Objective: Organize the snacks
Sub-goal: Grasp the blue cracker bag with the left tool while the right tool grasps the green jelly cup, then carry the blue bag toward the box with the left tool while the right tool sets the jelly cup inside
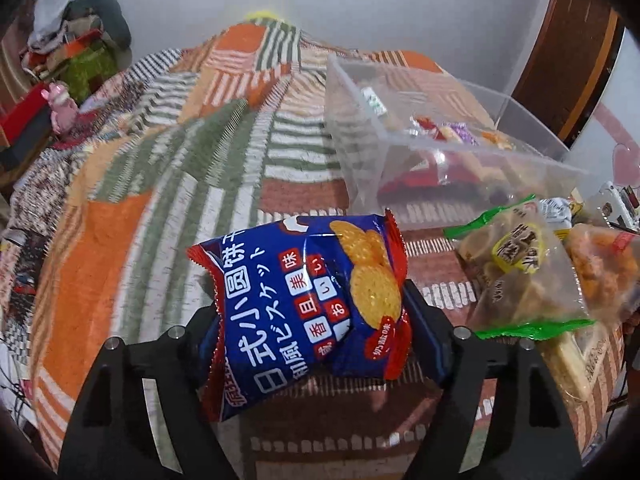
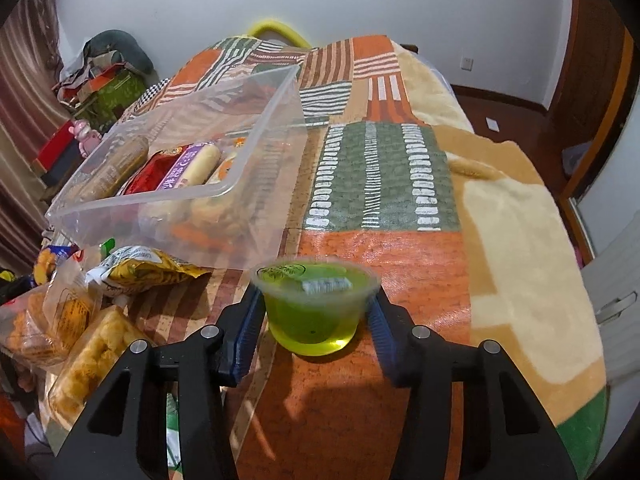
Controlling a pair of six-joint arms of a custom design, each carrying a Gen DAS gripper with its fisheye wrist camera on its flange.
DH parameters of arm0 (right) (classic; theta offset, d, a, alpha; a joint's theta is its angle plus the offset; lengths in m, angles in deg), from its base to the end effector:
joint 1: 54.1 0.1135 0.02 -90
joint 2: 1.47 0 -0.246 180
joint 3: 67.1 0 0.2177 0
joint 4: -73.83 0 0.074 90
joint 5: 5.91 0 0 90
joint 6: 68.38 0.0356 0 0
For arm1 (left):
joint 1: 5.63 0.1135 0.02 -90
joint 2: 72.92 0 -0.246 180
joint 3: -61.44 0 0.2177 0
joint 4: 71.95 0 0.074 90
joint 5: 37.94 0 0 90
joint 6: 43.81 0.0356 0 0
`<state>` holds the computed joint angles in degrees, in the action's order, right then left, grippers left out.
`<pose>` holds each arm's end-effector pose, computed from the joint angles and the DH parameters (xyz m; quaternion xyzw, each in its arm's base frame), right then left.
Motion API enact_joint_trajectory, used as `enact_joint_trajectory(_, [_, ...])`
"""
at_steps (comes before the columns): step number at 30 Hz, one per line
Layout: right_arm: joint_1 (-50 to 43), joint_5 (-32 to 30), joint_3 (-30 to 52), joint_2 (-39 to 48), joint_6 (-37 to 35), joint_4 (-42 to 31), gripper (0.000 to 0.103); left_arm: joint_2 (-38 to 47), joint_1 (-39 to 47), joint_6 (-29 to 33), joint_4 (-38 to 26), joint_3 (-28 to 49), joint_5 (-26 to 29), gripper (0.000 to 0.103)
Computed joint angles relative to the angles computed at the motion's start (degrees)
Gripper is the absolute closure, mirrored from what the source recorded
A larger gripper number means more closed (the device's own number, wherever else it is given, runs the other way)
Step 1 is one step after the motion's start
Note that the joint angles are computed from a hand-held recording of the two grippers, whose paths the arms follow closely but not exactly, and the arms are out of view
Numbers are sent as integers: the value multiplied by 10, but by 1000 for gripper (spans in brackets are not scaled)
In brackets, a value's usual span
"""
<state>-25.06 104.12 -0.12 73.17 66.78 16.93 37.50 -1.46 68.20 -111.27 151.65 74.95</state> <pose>0.1954 0.0946 0.2247 0.1726 0.9457 -0.0045 0.2753 0.3643 0.0127 0.1768 0.1981 0.9261 -0.1281 0.2942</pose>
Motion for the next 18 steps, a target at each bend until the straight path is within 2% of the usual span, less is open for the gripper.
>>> enact_joint_trajectory(9, [41,48,35,-23,23,-57,58,-67,29,-3,-27,0,27,26])
enact_joint_trajectory(14, [60,85,82,-33,22,-95,58,-92,28,-12,-41,20,39,26])
enact_joint_trajectory(18, [63,103,111,-37,5,-99,58,-109,20,-34,-43,40,51,26])
